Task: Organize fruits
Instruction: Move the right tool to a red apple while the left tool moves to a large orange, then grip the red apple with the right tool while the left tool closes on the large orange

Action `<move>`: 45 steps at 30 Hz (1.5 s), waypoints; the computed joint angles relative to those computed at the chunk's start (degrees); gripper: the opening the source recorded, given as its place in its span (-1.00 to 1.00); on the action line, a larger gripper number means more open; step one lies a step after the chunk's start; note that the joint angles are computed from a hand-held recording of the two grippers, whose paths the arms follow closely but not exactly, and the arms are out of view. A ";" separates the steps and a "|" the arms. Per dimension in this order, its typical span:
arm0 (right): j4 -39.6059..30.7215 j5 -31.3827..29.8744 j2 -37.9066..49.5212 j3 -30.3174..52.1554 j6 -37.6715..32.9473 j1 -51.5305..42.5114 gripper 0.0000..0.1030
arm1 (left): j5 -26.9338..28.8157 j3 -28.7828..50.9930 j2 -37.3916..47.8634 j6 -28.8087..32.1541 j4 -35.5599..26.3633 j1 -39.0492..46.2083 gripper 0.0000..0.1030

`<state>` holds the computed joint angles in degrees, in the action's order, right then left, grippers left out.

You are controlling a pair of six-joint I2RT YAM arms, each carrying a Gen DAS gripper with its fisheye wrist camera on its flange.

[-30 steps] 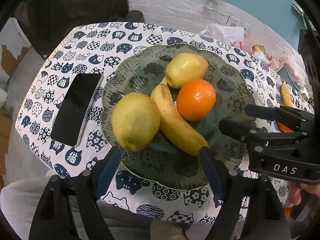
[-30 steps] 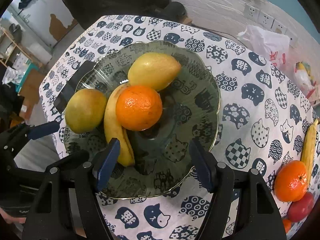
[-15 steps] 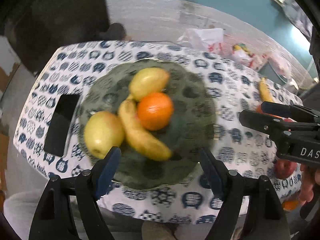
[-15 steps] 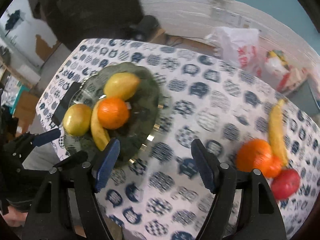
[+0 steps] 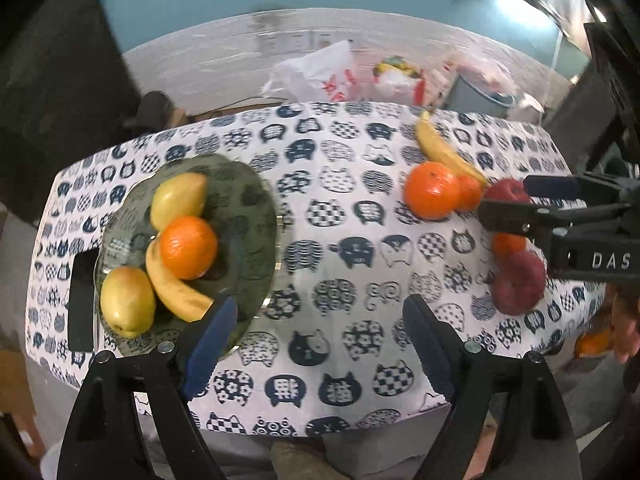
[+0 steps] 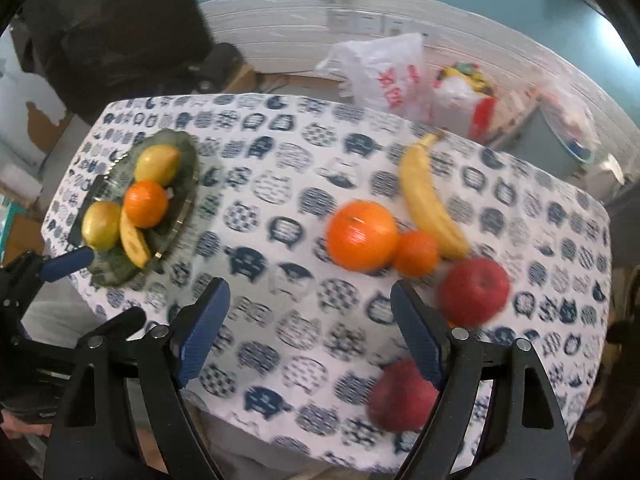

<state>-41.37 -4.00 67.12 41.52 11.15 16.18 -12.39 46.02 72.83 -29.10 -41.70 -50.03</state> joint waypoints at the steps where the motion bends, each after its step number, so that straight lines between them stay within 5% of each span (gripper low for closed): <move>1: -0.70 -0.05 -1.15 -0.70 -0.77 -1.32 0.61 | -0.34 0.54 0.46 -0.19 -0.29 -1.01 0.67; 14: -5.61 -2.09 -9.16 -10.56 -11.29 -17.29 0.62 | -1.12 5.07 9.66 -0.62 0.97 -9.55 0.68; 30: 4.01 -3.48 1.78 -18.20 -14.06 -24.35 0.62 | 0.76 6.47 17.78 0.29 4.56 -9.80 0.68; 35: 5.83 -6.57 4.11 -18.74 -13.90 -25.01 0.20 | 1.15 7.81 19.60 0.64 4.90 -9.10 0.68; 45: 1.79 -7.01 -3.09 -16.99 -15.33 -25.14 0.14 | 2.51 12.29 24.50 1.10 6.36 -6.61 0.68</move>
